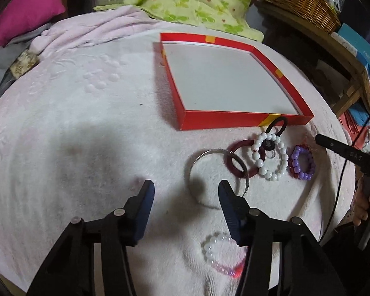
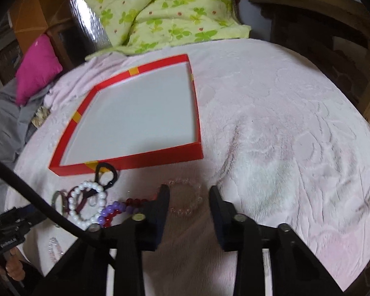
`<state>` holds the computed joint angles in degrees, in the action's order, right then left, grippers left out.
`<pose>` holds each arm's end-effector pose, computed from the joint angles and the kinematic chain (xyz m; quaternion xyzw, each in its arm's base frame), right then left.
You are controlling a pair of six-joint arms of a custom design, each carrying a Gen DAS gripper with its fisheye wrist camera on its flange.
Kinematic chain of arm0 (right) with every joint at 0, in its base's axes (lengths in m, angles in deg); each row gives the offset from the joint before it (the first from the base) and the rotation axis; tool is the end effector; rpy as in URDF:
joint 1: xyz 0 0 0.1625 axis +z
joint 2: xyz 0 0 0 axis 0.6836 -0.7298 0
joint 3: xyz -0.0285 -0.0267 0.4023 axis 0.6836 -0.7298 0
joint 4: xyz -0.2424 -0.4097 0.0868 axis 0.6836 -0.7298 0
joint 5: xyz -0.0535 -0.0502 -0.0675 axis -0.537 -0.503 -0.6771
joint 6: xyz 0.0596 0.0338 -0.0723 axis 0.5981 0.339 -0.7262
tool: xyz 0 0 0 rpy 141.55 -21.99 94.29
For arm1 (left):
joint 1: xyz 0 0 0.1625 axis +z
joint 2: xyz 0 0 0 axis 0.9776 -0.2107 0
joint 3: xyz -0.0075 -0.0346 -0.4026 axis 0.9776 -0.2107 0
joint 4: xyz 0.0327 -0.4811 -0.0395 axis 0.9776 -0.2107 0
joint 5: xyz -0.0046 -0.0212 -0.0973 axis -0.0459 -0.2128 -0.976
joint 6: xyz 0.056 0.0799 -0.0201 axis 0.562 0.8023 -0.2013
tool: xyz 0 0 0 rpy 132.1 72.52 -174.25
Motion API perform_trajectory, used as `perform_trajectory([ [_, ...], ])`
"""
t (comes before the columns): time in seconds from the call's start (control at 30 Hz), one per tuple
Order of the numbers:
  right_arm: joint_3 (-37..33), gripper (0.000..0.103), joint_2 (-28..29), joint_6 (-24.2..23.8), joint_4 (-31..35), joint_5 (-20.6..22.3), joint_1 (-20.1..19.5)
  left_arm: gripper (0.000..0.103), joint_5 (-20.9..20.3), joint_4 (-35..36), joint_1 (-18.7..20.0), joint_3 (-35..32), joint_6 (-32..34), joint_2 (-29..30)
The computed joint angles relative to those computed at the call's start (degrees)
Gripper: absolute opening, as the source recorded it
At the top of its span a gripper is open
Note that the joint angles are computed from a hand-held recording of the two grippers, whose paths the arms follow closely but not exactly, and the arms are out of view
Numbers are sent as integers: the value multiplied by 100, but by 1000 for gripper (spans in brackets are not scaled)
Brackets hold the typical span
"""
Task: Organize jewelry
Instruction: 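Grasp the silver bangle with the left tool while the right tool grasps the pink bead bracelet, then lower both held bracelets into the red tray and open both tools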
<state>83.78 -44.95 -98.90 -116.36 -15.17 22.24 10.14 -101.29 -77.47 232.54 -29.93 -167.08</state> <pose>-0.0099 -0.3170 0.2317 0.2423 -0.9215 0.1968 0.2310 -0.2297 -0.1883 -0.0042 0.0026 0.9030 -0.2945 0.3128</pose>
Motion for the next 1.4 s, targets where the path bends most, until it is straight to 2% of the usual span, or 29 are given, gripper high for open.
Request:
perform_trajectory([
  [0.1, -118, 20, 741, 56, -606, -518, 227, 54, 81, -189, 298, -103, 417, 196],
  [0.13, -146, 17, 860, 54, -705, -575, 240, 49, 93, -217, 435, -164, 603, 289],
  [0.3, -162, 8, 765, -86, -619, -339, 89, 28, 237, -203, 617, -267, 956, 442],
  [0.33, -124, 8, 667, -167, -591, -276, 47, 21, 252, -231, 609, -271, 951, 471],
  [0.37, -89, 8, 590, -219, -578, -214, 20, 9, 270, -260, 612, -275, 974, 488],
  [0.4, -53, 8, 450, -287, -507, -97, -41, 7, 280, -270, 603, -279, 999, 495],
  [0.5, -50, 8, 177, -295, -223, 163, -164, 5, 352, -181, 468, -314, 980, 529],
  [0.6, -69, 8, -303, -252, 352, 557, -404, 4, 458, -27, 247, -300, 837, 425],
  [0.73, -80, 8, -1173, -273, 1371, 1389, -811, 4, 652, 325, -144, -189, 546, 35],
  [0.83, -145, 8, -1549, -267, 1992, 1901, -1003, 4, 929, 583, -395, -165, 339, -149],
  [0.9, -161, 8, -1638, -191, 2214, 2109, -1035, 4, 1074, 742, -502, -186, 216, -180],
  [1.0, -204, 8, -1657, 10, 2374, 2328, -986, 4, 1350, 675, -389, -235, 303, -172],
  [1.2, -485, 8, -537, 872, 1669, 2556, -451, 4, 1780, 301, 361, -463, 833, 40],
  [1.33, -756, 8, 668, 1609, 675, 2238, 114, 4, 2005, 70, 975, -653, 1178, 220],
  [1.4, -880, 8, 1152, 1837, 301, 2030, 354, 4, 2039, -290, 1312, -733, 1543, 377],
])
